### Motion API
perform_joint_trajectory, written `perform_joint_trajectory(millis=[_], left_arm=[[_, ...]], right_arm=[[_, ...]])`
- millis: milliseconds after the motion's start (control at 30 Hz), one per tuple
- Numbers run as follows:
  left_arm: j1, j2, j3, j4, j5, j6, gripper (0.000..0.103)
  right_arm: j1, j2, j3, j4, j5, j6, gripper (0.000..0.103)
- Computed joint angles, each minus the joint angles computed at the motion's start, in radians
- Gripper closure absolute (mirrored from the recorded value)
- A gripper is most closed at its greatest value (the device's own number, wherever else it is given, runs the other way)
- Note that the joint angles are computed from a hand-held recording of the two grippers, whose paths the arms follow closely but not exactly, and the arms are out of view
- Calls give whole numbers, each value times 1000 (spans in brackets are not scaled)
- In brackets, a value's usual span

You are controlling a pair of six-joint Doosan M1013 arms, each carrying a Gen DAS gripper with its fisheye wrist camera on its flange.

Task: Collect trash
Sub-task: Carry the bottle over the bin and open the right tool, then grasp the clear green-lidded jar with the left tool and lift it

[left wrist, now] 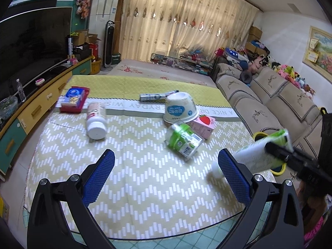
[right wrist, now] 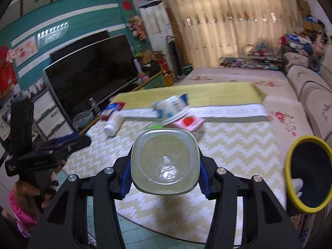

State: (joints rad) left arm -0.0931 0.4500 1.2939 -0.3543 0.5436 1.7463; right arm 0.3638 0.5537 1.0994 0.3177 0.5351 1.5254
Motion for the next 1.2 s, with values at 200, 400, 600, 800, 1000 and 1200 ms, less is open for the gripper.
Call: perform_joint_trajectory(millis=[200, 400, 600, 800, 1000, 1200], left_arm=[[-23, 35, -47, 13, 51, 13, 5], [-48, 79, -103, 52, 97, -8, 5], [-71, 126, -163, 104, 148, -46, 5], [-93, 168, -218, 145, 190, -61, 5], [-108, 209, -273, 217, 205, -149, 5], [-113, 253, -328, 296, 228, -258, 5]], right_arm=[[-42, -41, 56, -217, -80, 249, 54], [-92, -66, 106, -627, -86, 714, 54], [-138, -30, 89, -788, 41, 908, 54], [-165, 8, 74, -837, 111, 974, 52], [-170, 16, 79, -833, 111, 975, 50], [-169, 18, 85, -797, 102, 944, 48]])
